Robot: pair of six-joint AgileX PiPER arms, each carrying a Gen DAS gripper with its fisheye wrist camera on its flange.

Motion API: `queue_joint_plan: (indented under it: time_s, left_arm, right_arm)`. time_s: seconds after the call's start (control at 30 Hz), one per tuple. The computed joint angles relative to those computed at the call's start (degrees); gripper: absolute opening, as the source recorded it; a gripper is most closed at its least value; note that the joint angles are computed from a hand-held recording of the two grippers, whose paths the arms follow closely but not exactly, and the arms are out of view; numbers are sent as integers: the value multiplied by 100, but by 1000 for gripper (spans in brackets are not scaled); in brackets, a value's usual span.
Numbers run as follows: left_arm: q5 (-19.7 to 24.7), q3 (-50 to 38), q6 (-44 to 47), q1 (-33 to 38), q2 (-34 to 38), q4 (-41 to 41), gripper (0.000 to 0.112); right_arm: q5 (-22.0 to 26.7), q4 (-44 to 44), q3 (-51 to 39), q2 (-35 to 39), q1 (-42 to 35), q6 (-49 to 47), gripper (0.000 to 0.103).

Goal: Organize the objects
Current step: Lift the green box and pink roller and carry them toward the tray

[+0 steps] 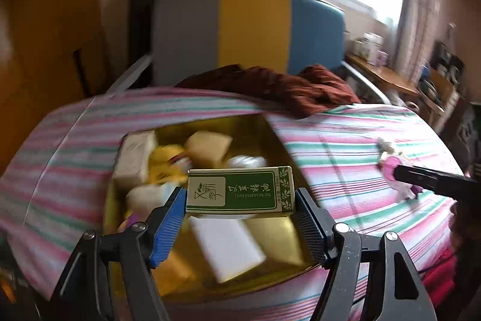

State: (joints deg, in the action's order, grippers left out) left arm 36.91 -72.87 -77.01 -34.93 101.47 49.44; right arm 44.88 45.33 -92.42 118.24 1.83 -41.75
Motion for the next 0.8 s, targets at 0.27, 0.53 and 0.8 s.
queue_joint_plan:
  time_s: [0.27,0.53,0.8]
  left_arm:
    - [-316,1819,-1469,461,-1067,657,72]
    - [-813,2235,-1832,685,-1147,859,72]
    - [-1118,2063,-1570,733,-919,689,72]
  right_arm:
    - [56,-126,-4,56,840,91,66]
    - [31,-636,-350,178,1374,575,66]
    - [404,-1496,-2133,1006,1737,1623,66]
